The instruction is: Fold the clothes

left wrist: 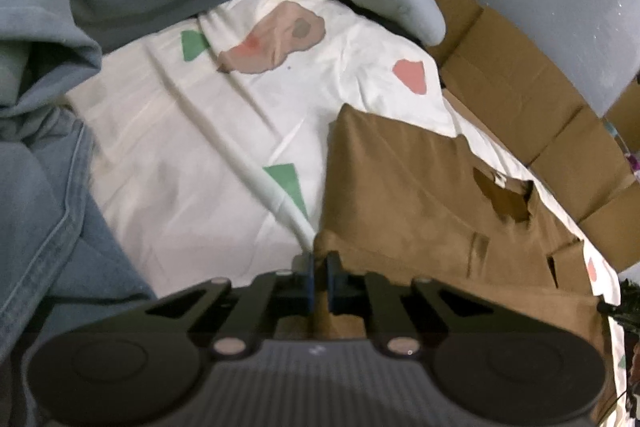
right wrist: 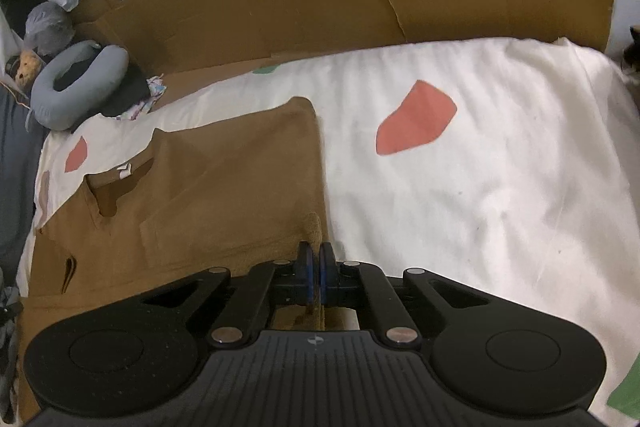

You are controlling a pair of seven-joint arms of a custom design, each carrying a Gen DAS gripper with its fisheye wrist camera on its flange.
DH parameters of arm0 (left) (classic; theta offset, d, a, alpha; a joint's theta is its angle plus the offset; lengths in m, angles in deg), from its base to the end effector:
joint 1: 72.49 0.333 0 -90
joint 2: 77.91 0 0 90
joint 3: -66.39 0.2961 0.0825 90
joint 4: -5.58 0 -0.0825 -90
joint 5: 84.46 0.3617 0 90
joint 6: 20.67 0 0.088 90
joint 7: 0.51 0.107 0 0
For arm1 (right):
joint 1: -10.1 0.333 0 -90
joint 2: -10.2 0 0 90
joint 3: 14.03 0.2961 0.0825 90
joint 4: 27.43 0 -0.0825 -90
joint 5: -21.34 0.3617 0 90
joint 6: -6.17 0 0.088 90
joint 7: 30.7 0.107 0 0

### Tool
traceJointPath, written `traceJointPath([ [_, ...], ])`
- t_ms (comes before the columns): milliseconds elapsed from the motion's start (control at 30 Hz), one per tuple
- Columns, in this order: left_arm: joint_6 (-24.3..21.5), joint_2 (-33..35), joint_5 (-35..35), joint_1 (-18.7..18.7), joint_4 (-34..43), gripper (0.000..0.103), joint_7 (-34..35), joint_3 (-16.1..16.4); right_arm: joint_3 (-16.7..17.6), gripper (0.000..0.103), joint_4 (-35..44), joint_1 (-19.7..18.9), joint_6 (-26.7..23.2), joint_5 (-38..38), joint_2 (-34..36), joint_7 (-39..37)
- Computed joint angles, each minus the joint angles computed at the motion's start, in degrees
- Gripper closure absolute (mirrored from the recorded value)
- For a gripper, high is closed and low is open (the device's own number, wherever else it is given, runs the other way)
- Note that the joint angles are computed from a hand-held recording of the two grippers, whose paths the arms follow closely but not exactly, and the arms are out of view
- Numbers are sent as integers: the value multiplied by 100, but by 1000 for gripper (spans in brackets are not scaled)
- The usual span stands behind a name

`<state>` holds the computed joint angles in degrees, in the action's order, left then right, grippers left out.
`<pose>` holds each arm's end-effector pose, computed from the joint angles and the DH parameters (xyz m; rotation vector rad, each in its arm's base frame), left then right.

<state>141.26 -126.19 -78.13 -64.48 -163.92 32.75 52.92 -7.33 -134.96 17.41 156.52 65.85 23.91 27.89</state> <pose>0.3234 -0.0311 0.4436 -2.4234 0.9612 -0.8099 0.6141 0.1313 0.4281 -1.8575 1.5307 -0.0562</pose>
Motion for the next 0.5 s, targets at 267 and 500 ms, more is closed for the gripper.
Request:
traceJointPath([
  [267, 310, 273, -196, -154, -7, 81, 317, 278, 18, 84, 81, 38, -49, -106, 18, -317],
  [500, 631, 583, -381, -249, -6, 75, 614, 365, 71, 80, 151, 34, -40, -227, 129, -607],
])
